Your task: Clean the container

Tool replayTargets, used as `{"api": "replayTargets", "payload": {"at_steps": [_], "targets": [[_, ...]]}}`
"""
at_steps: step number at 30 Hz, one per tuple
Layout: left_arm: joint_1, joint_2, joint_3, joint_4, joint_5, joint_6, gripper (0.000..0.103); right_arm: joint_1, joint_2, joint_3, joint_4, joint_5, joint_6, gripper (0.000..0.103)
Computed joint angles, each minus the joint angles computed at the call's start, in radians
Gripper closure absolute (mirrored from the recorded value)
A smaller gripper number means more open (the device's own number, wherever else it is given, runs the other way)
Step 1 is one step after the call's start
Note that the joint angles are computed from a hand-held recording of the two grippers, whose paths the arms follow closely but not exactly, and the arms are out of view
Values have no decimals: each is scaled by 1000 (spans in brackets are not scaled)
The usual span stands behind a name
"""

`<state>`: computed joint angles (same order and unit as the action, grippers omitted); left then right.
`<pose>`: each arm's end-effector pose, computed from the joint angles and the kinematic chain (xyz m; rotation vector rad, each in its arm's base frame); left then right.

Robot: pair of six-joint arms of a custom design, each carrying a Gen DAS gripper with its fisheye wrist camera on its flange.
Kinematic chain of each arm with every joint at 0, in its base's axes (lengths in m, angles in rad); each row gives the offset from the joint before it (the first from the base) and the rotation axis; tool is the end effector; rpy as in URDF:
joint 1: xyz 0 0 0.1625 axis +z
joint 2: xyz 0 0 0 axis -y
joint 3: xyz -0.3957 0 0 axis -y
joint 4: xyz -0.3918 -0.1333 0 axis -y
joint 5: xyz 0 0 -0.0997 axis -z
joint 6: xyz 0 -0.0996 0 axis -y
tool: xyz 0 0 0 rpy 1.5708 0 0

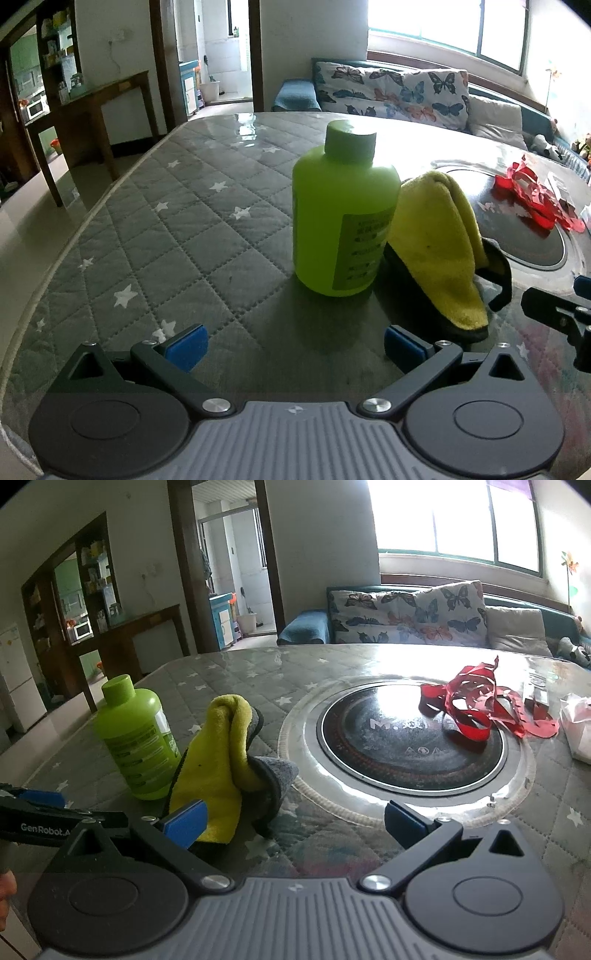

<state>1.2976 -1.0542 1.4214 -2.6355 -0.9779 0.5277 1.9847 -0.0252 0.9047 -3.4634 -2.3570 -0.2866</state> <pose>-0.0044 -0.7160 0.3666 0.6814 2.2847 -0.7628 0.3623 -0.6686 -0.0820 0.2716 -2.1769 1.2402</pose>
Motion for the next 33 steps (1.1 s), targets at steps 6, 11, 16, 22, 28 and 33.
{"api": "replayTargets", "payload": {"at_steps": [6,11,16,22,28,33], "targets": [[-2,-17,19,-12,-4,-6,0,6,-4,13,-13,3,-6,0],[-6,-27,38,-43,3,8,0,11,-5,20,-37,4,-23,0],[-5,-23,35,-51,14,9,0,12,-12,34,-54,5,-23,0],[0,-5,14,-57,27,18,0,9,-18,40,-58,-3,-20,0],[13,23,-21,-57,38,23,0,2,-7,16,-55,-23,-8,0],[24,48,-54,-56,54,28,0,-10,3,-8,-54,-52,6,0]]}}
